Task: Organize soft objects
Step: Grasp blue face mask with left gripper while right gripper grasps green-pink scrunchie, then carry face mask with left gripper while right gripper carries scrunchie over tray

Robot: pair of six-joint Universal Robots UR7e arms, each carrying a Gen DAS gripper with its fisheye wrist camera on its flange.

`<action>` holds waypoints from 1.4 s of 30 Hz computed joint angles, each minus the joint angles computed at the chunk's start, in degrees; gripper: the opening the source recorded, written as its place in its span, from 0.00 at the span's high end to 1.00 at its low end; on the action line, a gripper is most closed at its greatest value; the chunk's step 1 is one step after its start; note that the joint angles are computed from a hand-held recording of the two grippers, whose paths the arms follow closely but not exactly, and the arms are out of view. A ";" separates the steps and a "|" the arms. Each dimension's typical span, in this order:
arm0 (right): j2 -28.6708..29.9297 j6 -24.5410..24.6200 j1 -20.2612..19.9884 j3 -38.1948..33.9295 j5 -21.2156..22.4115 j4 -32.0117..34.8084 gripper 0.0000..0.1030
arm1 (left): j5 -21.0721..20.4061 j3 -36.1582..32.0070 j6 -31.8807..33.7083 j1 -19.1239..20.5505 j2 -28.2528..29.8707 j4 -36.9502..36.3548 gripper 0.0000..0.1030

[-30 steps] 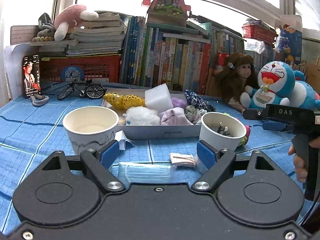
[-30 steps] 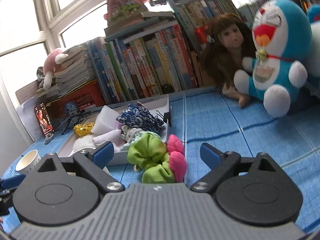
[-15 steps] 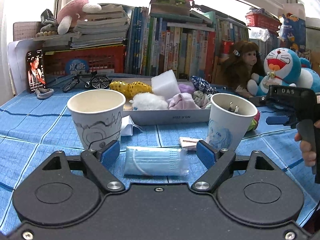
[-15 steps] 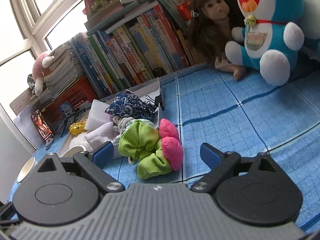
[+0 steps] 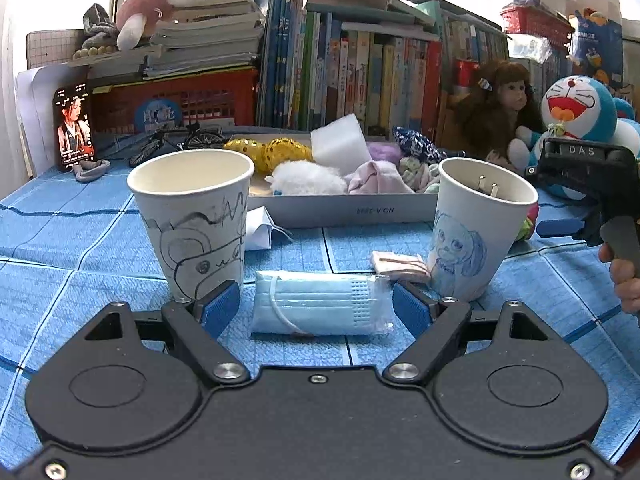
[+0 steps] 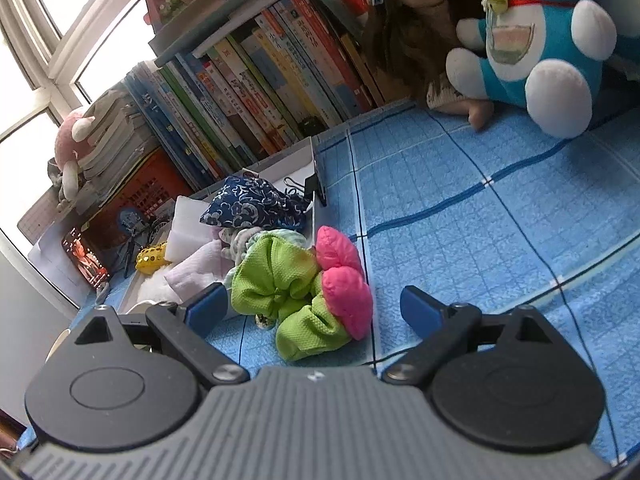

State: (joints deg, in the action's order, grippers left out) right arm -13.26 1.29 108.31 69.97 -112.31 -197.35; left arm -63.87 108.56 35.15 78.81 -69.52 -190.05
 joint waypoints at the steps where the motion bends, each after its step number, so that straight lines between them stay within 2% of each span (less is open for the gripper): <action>1: 0.10 0.47 -0.04 -0.25 0.02 0.30 0.05 | 0.16 -0.12 -0.03 0.01 0.19 0.07 0.20; 7: 0.89 3.73 -0.53 -2.40 1.60 2.18 0.05 | 1.74 -1.06 -0.34 0.03 1.62 0.44 0.20; 16: 2.68 3.79 -0.55 -5.57 0.48 3.78 0.06 | 2.68 -2.41 -2.27 0.10 2.91 2.16 0.20; 18: 2.67 3.68 -0.63 -5.48 0.84 3.57 0.09 | 2.89 -2.59 -2.26 0.06 3.13 1.98 0.20; 21: 2.57 3.23 -0.62 -5.14 1.11 3.17 0.19 | 3.18 -2.87 -2.85 -0.03 3.42 2.06 0.20; 23: 2.31 3.33 -0.67 -4.55 1.74 2.91 0.32 | 3.13 -3.00 -3.19 -0.03 3.51 2.20 0.21; 30: 1.01 4.34 -0.72 -1.16 2.26 -0.54 0.49 | 1.76 -1.79 -2.38 -0.12 2.44 2.00 0.29; 33: 0.36 4.87 -0.52 0.08 1.14 -1.65 0.64 | 1.02 -0.86 -1.12 -0.37 1.82 1.21 0.31; 42: -1.03 4.19 -0.14 2.96 -0.18 -4.11 0.66 | -0.33 1.42 0.71 -1.39 -0.02 -0.34 0.32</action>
State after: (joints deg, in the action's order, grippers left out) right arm -14.29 5.47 108.18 72.93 -112.49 -201.46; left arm -64.20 109.98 35.87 77.42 -69.54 -190.39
